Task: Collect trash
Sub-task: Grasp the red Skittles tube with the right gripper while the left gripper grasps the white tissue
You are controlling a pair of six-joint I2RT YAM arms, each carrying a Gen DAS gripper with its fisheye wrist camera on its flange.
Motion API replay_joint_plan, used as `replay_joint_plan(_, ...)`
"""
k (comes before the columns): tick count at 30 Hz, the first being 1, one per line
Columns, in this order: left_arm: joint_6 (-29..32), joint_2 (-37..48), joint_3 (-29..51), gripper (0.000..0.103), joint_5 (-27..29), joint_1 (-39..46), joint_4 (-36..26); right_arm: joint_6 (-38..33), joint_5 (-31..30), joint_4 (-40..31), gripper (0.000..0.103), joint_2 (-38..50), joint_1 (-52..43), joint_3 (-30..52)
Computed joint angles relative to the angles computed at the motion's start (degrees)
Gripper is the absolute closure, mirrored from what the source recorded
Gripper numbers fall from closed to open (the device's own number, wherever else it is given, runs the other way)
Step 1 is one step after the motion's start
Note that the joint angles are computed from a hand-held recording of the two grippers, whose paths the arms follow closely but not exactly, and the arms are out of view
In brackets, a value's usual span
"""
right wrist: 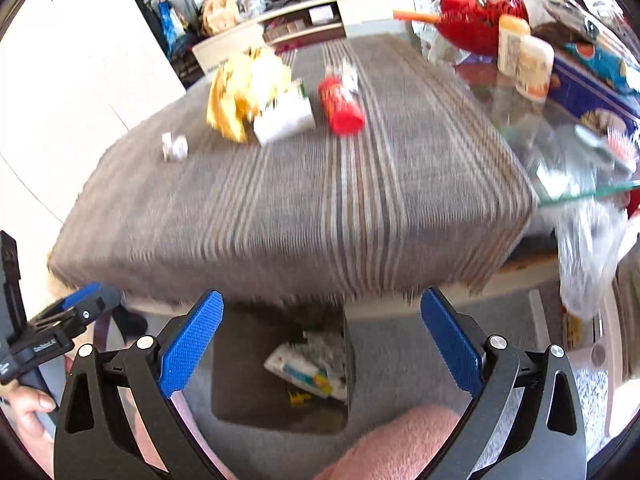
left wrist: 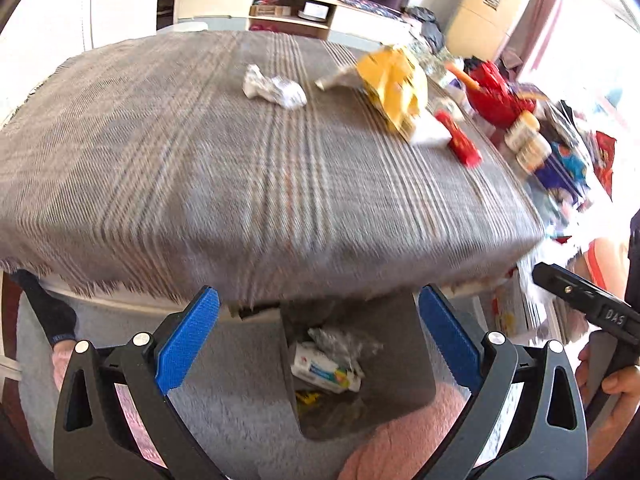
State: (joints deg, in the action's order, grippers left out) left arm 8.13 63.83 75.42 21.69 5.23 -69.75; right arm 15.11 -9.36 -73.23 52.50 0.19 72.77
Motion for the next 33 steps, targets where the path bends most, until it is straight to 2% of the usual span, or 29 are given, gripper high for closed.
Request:
replay_joint_plan(13,-4.84,20.47,16.97,0.008,-6.02,-4.43,7.94,-2.60,1.24,13.64,0.004,19.31,-4.40,9.37)
replay_joint_plan(14,-5.16,22.45,18.79,0.008,-7.01,-5.19,8.24,-2.91,1.40,14.10,0.005,20.42,-4.57,10.12)
replay_joint_plan(16,-5.82,25.81,21.79,0.008,-8.47,-6.17,8.92,-3.37,1.52,15.28,0.015,23.70,-4.86,12.07)
replay_joint_plan(21,-7.23,33.43,29.06,0.010,-11.06,-7.54,9.56,-3.96,2.43,15.96,0.042,30.50,-5.73,16.83)
replay_joint_plan(23,-7.13,36.08,31.77,0.014,-12.80,-8.25,9.50,-4.36,2.29,15.88,0.046,32.59,-6.20,18.36)
replay_joint_plan(26,-7.56,40.73,36.51,0.015,-15.24,-8.66,8.77,-5.29,2.88,16.19,0.046,34.01,-6.40,18.92)
replay_joint_plan(33,-8.32,47.79,41.86,0.025,-13.49,-8.10,7.33,-6.16,1.29,16.27,0.046,36.94,-6.54,20.17)
